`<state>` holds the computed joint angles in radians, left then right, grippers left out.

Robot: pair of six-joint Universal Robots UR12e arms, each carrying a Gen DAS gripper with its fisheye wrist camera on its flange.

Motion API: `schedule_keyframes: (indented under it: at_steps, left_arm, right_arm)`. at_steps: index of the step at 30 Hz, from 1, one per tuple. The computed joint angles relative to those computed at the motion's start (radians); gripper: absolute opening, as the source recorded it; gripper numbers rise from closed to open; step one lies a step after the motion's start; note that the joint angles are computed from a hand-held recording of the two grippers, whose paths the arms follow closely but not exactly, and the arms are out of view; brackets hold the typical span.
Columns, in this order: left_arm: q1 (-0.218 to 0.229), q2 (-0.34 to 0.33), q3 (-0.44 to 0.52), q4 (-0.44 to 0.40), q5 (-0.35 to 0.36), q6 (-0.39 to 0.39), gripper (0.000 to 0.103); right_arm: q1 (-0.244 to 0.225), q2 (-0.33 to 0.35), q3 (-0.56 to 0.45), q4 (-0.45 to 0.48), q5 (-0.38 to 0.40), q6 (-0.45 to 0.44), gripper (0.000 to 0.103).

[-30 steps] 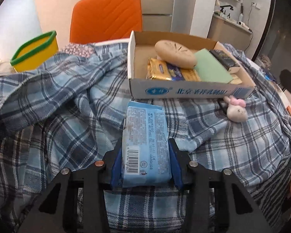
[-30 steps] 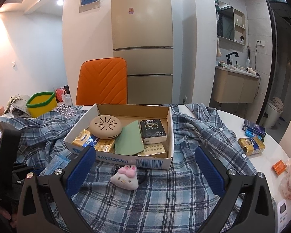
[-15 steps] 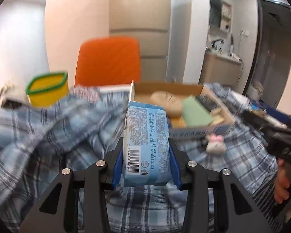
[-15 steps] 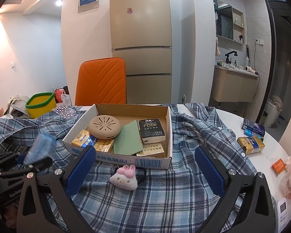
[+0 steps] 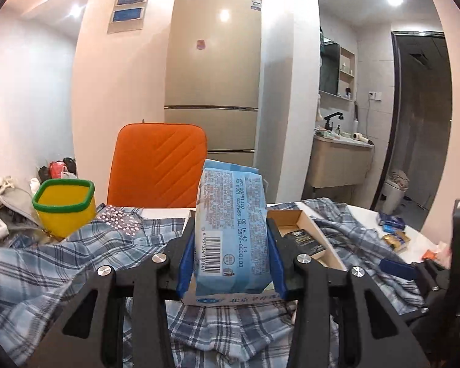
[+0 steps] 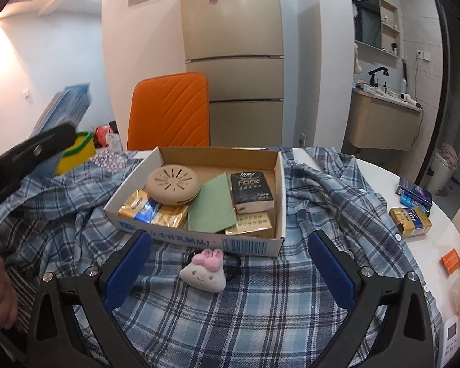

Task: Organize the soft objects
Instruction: 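Hold the wipe pack up with the left gripper while the right gripper reaches the bunny plush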

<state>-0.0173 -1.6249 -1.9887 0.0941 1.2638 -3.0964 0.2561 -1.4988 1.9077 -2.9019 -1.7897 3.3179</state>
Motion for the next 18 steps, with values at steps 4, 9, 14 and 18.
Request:
schedule_keyframes:
  at_steps: [4, 9, 14, 18]
  left_arm:
    - [0.007, -0.015, -0.011, -0.034, -0.024, 0.024, 0.04]
    - [0.006, -0.016, -0.014, -0.049, -0.03, 0.014, 0.041]
    - [0.006, -0.012, -0.019, -0.042, -0.021, 0.002, 0.041]
    - [0.003, -0.01, -0.021, -0.045, -0.011, 0.015, 0.041]
  right_arm:
    - [-0.007, 0.011, -0.017, 0.072, 0.035, -0.008, 0.103]
    - [-0.001, 0.033, -0.049, 0.172, 0.044, -0.039, 0.098]
    - [0.0, 0.049, -0.072, 0.251, 0.05, -0.047, 0.082]
    - [-0.007, 0.051, -0.079, 0.285, 0.066, -0.039, 0.072]
